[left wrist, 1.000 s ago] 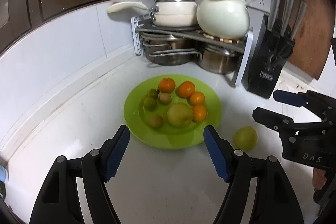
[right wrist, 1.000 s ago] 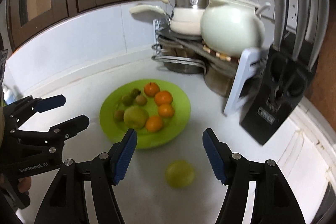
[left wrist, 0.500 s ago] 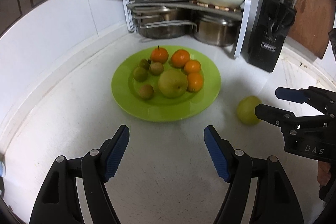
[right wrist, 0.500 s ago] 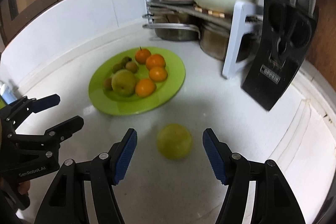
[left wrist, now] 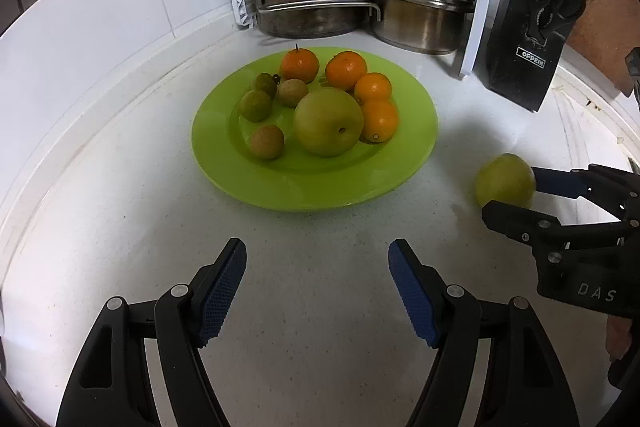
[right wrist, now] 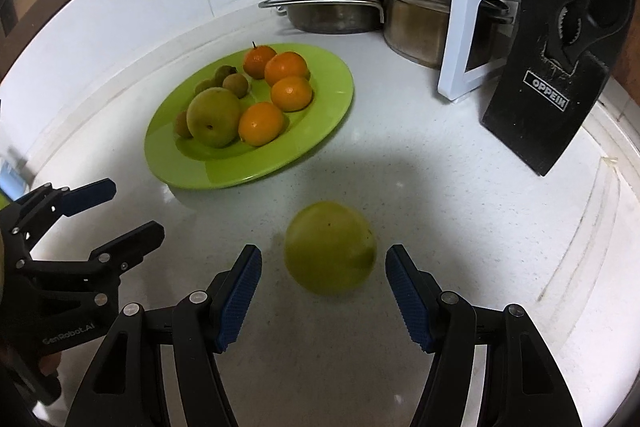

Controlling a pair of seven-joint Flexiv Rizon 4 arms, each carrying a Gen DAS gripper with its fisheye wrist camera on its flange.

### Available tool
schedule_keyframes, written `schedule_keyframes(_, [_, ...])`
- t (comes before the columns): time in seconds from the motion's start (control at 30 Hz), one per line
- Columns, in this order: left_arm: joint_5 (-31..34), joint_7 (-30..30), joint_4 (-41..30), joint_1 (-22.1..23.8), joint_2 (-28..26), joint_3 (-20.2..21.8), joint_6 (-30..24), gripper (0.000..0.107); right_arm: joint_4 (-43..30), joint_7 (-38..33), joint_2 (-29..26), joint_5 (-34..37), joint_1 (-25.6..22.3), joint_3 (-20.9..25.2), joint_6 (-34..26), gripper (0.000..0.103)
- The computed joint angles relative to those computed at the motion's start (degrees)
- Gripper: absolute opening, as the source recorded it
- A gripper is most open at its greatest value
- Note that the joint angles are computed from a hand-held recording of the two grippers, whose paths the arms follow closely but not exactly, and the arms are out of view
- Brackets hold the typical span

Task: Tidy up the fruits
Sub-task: 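Close the right gripper on the large green-yellow fruit on the counter, then carry the green-yellow fruit over the green plate with the right tool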

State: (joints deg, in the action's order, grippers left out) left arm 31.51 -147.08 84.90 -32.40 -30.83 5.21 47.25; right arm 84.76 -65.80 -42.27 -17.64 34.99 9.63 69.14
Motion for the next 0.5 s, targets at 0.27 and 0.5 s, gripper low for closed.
schedule_keyframes(0.27, [-0.54, 0.77, -0.63, 0.49, -0.67, 0.04, -0.17, 0.073, -1.86, -0.86, -1.35, 0.55, -0.23, 0.25, -1.47, 0.052])
schedule_keyframes(0.5, [-0.45, 0.80, -0.68, 0.37, -0.73, 0.30, -0.07, 0.073, -1.36, -0.87, -1.39, 0.53, -0.06, -0.22, -0.10, 0.051])
